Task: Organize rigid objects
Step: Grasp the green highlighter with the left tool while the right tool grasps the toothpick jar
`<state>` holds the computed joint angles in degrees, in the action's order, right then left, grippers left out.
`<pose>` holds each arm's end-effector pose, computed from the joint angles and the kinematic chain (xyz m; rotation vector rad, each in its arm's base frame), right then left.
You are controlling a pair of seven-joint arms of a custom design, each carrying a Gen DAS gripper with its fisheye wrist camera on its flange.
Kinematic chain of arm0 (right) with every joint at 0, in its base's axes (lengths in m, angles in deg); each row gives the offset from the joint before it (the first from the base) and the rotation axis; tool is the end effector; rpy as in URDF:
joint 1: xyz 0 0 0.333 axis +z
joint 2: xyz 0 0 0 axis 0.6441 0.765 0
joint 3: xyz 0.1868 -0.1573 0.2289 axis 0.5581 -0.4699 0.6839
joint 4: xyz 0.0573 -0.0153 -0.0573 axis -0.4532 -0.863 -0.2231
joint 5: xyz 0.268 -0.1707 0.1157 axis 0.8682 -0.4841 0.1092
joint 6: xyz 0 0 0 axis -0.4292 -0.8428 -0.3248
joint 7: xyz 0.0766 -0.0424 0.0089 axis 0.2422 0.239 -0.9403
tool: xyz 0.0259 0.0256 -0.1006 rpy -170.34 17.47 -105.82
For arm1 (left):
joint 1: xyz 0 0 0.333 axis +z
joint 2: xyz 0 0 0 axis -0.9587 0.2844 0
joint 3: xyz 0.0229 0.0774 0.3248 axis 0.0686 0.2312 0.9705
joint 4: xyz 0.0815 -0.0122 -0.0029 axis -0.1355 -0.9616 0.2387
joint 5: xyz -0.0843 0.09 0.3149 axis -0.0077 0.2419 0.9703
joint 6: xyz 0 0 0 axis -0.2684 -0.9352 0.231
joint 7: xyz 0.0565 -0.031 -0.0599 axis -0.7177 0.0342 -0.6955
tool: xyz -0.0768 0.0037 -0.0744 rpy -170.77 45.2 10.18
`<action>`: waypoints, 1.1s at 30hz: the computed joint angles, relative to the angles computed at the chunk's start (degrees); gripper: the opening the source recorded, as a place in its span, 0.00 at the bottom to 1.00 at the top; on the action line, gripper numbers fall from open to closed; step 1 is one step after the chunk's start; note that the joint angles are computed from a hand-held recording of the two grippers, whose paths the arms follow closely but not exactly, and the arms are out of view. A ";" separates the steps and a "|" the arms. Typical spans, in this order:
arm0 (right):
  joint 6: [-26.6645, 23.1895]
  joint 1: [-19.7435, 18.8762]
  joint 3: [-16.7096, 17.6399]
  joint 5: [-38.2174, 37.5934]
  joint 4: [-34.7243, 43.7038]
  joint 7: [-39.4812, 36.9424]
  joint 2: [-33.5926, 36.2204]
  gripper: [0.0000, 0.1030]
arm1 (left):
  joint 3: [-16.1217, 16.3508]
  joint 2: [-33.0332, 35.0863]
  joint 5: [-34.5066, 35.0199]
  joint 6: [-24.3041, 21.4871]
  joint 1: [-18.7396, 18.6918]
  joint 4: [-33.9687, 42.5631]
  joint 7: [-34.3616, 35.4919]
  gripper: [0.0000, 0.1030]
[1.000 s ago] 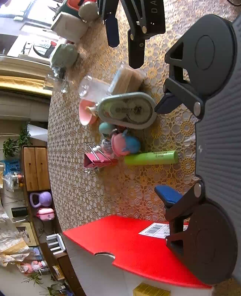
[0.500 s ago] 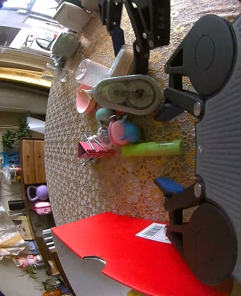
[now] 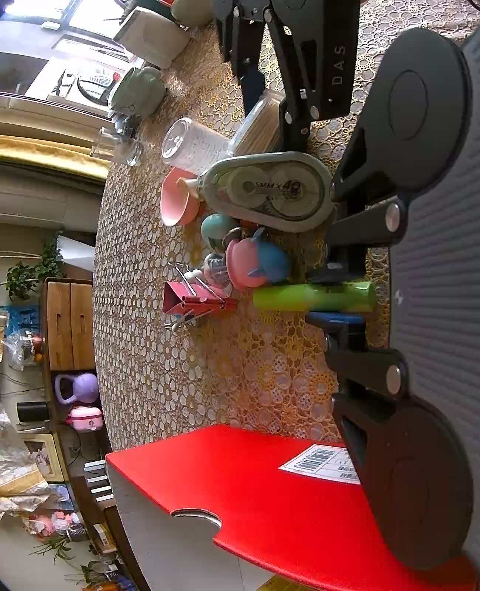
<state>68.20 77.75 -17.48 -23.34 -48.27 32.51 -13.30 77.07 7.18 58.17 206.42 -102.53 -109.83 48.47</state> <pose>0.5554 0.4477 0.4419 -2.1818 1.2643 -0.4750 0.5117 -0.3720 0.4302 -1.7384 1.9201 -0.7613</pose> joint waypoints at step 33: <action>-3.09 3.92 1.87 -17.43 -12.37 35.05 -15.28 0.42 | -5.23 -14.39 -1.64 6.42 5.27 -12.95 -2.11 0.16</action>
